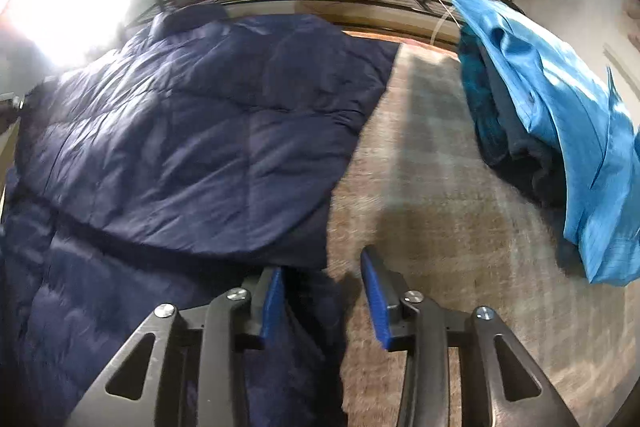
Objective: Fold large clothes
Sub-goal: 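Fold the lifted side edge over the jacket body with the left gripper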
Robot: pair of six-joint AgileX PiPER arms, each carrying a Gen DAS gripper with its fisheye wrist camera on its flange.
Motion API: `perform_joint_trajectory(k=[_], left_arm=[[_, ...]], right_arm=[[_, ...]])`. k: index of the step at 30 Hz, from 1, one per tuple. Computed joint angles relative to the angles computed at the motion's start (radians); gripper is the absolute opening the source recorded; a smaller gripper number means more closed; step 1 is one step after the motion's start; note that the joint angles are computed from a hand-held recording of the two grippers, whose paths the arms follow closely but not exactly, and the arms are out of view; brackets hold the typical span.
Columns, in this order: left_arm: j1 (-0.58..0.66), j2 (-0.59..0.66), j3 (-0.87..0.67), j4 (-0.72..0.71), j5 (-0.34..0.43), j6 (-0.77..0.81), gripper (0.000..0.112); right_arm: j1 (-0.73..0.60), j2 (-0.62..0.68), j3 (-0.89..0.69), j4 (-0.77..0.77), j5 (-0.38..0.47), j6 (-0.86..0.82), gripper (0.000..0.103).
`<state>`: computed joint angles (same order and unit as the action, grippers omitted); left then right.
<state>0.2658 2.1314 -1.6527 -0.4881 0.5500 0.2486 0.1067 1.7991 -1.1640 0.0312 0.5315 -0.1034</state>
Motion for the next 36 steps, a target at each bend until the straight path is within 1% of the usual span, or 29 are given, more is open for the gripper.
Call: perform_joint_trajectory(k=[1, 4, 6, 7, 8, 10, 12, 14, 15, 18, 20, 21, 24, 25, 26, 28, 30, 32, 33, 35, 36], left_arm=[[-0.003, 0.016, -0.017, 0.026, 0.014, -0.014, 0.003], [-0.030, 0.048, -0.022, 0.141, 0.006, -0.083, 0.003], [-0.048, 0.070, -0.032, 0.221, 0.016, -0.135, 0.010], [-0.053, 0.074, -0.035, 0.255, 0.022, -0.166, 0.022], [-0.052, 0.071, -0.028, 0.261, 0.021, -0.171, 0.028], [-0.037, 0.042, 0.012, 0.223, 0.005, -0.125, 0.028], [-0.010, -0.002, 0.061, 0.187, -0.005, -0.079, 0.029], [0.020, -0.056, 0.120, 0.195, -0.020, -0.070, 0.029], [0.040, -0.090, 0.153, 0.177, -0.023, -0.047, 0.029], [0.107, -0.217, 0.282, 0.080, -0.031, 0.091, 0.029], [0.157, -0.313, 0.378, -0.005, -0.025, 0.211, 0.029], [0.186, -0.364, 0.425, -0.062, -0.009, 0.281, 0.029], [0.277, -0.518, 0.559, -0.168, 0.059, 0.444, 0.029], [0.299, -0.547, 0.577, -0.183, 0.083, 0.475, 0.030], [0.322, -0.590, 0.610, -0.195, 0.107, 0.504, 0.036], [0.389, -0.687, 0.680, -0.233, 0.174, 0.572, 0.044], [0.470, -0.775, 0.741, -0.264, 0.255, 0.633, 0.045], [0.585, -0.858, 0.803, -0.291, 0.368, 0.707, 0.047], [0.628, -0.883, 0.824, -0.299, 0.410, 0.734, 0.048], [0.783, -0.942, 0.885, -0.312, 0.540, 0.830, 0.050], [0.848, -0.955, 0.906, -0.312, 0.588, 0.870, 0.050]], right_arm=[[-0.007, 0.005, -0.001, 0.005, -0.003, 0.008, 0.035], [-0.010, 0.014, -0.004, -0.016, -0.017, 0.069, 0.034], [-0.014, 0.018, -0.004, -0.022, -0.025, 0.108, 0.034], [-0.021, 0.022, -0.008, -0.009, -0.026, 0.109, 0.034], [-0.031, 0.025, -0.010, 0.018, -0.026, 0.097, 0.034], [-0.060, 0.024, -0.005, 0.098, -0.023, 0.047, 0.034], [-0.099, 0.023, -0.003, 0.211, -0.009, -0.038, 0.034], [-0.134, 0.026, -0.007, 0.307, 0.019, -0.127, 0.034], [-0.149, 0.021, -0.005, 0.343, 0.036, -0.171, 0.034], [-0.161, -0.021, 0.028, 0.358, 0.030, -0.213, 0.036], [-0.189, -0.083, 0.075, 0.407, 0.028, -0.290, 0.036], [-0.211, -0.115, 0.096, 0.451, 0.038, -0.346, 0.036], [-0.271, -0.196, 0.132, 0.525, 0.085, -0.451, 0.036], [-0.295, -0.235, 0.151, 0.548, 0.101, -0.494, 0.037], [-0.315, -0.267, 0.166, 0.565, 0.117, -0.528, 0.037], [-0.371, -0.343, 0.194, 0.604, 0.174, -0.598, 0.039], [-0.437, -0.399, 0.213, 0.650, 0.245, -0.674, 0.044], [-0.523, -0.476, 0.245, 0.700, 0.337, -0.764, 0.050], [-0.573, -0.508, 0.258, 0.722, 0.391, -0.811, 0.054], [-0.672, -0.557, 0.283, 0.744, 0.495, -0.896, 0.055], [-0.748, -0.586, 0.303, 0.751, 0.570, -0.955, 0.054]])
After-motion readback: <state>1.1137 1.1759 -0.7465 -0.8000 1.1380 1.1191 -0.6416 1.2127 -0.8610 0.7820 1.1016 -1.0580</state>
